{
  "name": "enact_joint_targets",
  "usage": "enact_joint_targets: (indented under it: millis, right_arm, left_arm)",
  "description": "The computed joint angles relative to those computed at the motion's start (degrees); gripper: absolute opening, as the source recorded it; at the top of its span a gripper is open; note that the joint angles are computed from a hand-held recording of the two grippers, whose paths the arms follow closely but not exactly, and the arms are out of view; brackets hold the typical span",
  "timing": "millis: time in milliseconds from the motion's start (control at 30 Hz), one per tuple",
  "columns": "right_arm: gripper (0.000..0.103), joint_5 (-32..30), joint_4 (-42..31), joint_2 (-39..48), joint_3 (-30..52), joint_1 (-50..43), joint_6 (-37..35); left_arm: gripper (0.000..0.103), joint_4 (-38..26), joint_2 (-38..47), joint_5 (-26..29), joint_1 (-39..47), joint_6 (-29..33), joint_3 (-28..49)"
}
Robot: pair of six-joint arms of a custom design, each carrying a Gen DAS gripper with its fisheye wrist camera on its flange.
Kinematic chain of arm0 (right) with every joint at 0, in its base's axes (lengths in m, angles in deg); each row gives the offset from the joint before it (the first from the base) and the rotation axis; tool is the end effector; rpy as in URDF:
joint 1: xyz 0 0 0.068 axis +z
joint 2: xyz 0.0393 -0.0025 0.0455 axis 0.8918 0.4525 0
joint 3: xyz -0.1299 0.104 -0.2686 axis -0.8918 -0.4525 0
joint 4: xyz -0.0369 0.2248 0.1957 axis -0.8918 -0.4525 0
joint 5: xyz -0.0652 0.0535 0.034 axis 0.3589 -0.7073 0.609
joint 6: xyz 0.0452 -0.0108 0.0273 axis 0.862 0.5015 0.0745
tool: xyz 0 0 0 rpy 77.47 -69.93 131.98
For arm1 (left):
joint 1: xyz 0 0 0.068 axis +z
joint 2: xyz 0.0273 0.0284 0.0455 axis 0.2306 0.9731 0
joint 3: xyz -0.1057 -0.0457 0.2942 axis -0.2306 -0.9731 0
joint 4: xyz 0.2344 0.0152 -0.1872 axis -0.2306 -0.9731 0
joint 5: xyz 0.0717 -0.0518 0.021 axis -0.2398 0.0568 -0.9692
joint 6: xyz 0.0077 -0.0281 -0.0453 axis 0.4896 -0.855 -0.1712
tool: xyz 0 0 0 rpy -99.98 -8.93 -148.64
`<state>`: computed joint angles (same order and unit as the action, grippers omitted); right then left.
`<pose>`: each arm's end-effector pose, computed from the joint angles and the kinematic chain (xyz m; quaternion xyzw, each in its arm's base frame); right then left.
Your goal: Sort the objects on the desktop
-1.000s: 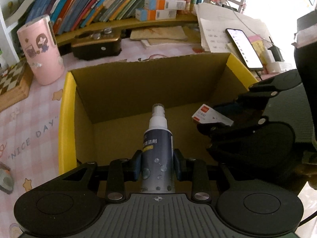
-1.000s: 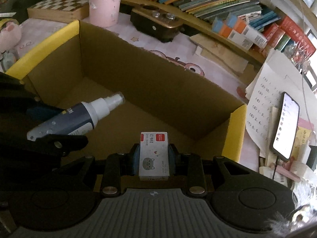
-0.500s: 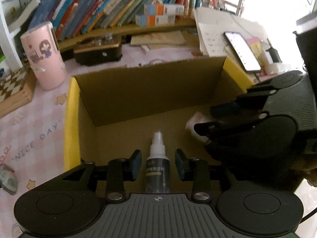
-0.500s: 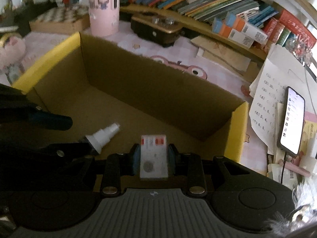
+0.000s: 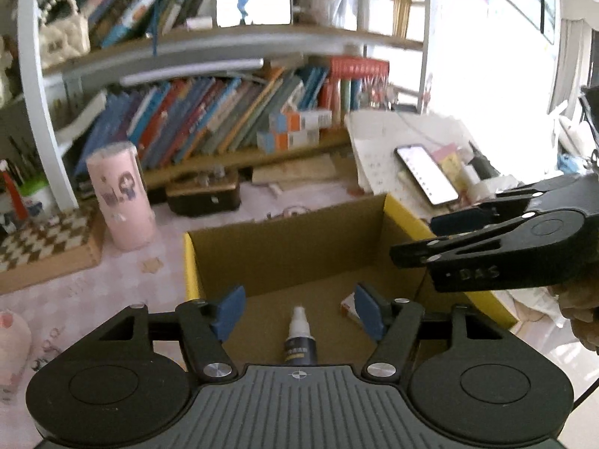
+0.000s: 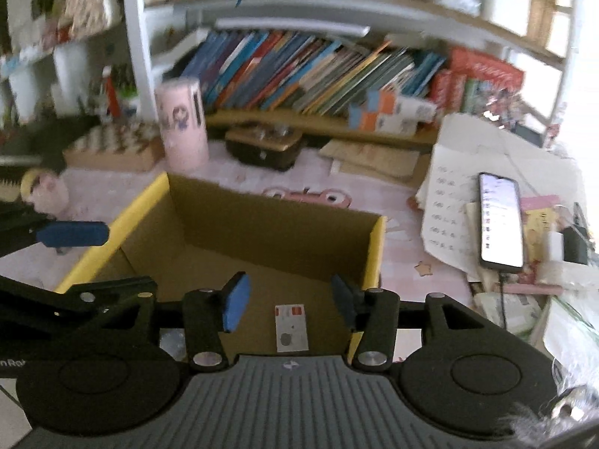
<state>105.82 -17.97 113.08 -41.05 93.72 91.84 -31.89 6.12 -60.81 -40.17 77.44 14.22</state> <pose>0.1696 0.0855 0.2017 -0.0144 0.9094 0.0082 0.4156 0.1820 -0.2306 0.1954 0.2685 0.8520 -0.1346 0.4289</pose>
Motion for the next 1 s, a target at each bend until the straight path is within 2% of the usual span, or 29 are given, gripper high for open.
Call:
enact_joint_targets:
  millis: [133,300,400,533,633,733,833,1000]
  right_arm:
    - [0.058,8.0,-4.89,-7.69,-1.21,6.53,6.2]
    - [0.059,19.63,-13.62,-13.32,-1.26,17.48,16.99]
    - [0.061,27.23,-20.91,-13.63,-0.4,25.74,26.85]
    - [0.062,35.18,-33.94,-8.51,1.94,37.67,46.97]
    - [0.063,37.26,-43.01,-2.35,3.79,45.45,63.33]
    - [0.063,36.81,-48.33,3.1,5.05,51.07,76.72]
    - [0.063,35.92,-50.47,8.32,5.96,54.92,85.93]
    - [0.063,33.64,-51.85,17.52,8.48,59.84,96.59]
  left_arm:
    - [0.073,-0.44,-4.54,-1.15,-0.68,0.21,-2.36]
    - [0.078,-0.8,-10.72,-3.64,-1.66,-0.25,-5.57]
    - [0.084,-0.89,-15.25,-5.73,-2.58,-0.92,-8.18]
    - [0.086,-2.84,-20.9,-8.51,-4.08,-1.58,-11.31]
    - [0.086,-5.54,-24.87,-9.38,-4.62,-2.28,-13.25]
    - [0.087,-8.24,-28.62,-9.52,-4.53,-2.91,-15.08]
    - [0.087,-11.28,-32.63,-9.29,-4.35,-3.41,-16.91]
    - [0.087,-16.54,-39.25,-9.41,-4.25,-4.37,-19.68]
